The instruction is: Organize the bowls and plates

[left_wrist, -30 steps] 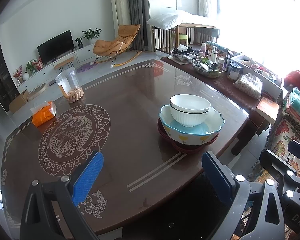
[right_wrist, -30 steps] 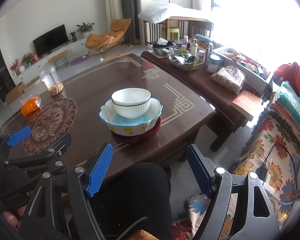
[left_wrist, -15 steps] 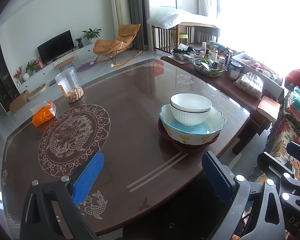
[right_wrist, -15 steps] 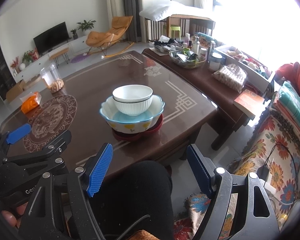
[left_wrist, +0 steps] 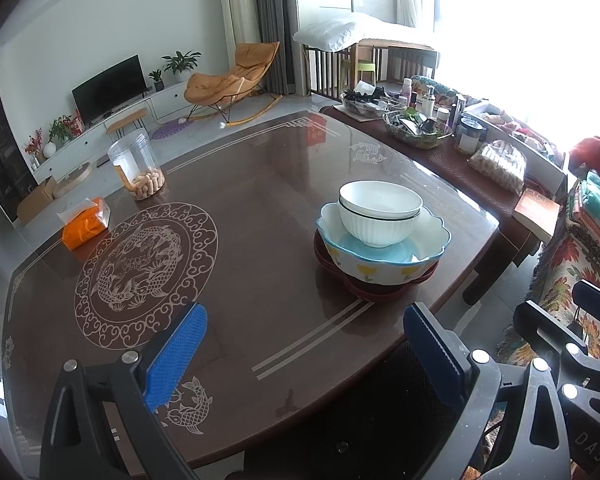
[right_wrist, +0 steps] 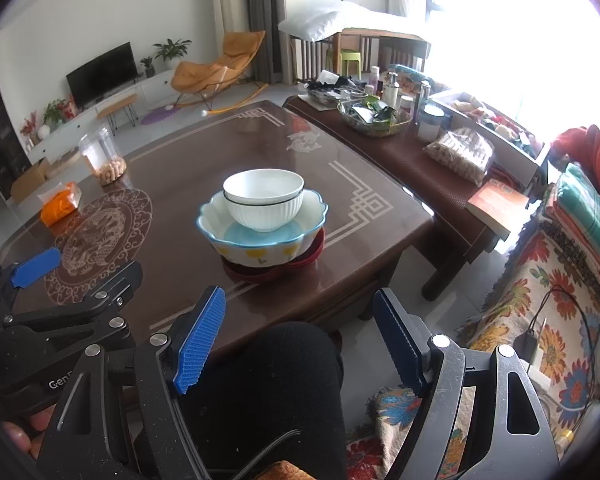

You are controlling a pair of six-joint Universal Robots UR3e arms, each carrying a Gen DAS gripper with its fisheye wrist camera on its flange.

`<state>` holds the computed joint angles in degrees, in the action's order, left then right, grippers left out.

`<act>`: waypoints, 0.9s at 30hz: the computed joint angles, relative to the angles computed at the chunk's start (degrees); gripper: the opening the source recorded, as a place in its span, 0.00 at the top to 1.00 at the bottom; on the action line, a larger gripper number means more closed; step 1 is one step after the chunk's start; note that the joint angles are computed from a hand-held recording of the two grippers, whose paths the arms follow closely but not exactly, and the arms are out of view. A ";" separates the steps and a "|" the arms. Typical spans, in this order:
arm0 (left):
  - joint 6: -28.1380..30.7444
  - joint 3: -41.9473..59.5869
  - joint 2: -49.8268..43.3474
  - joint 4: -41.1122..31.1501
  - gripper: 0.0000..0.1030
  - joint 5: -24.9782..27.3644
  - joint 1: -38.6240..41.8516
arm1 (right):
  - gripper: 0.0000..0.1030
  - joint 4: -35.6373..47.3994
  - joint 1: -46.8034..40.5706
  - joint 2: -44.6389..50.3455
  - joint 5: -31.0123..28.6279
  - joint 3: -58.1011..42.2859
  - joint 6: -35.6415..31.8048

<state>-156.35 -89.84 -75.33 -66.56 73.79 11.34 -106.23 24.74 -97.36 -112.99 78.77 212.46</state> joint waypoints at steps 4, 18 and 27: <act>0.22 -0.55 -0.03 0.08 0.04 0.90 -0.54 | 0.23 0.23 0.08 0.12 -0.08 -0.20 0.05; 2.06 -0.72 1.59 -3.85 0.04 0.14 1.16 | 0.23 1.93 2.41 0.73 -2.09 -1.04 1.23; 4.02 -1.45 4.07 -7.14 0.04 -1.87 4.18 | 0.23 4.06 5.06 2.05 -3.67 -3.01 2.96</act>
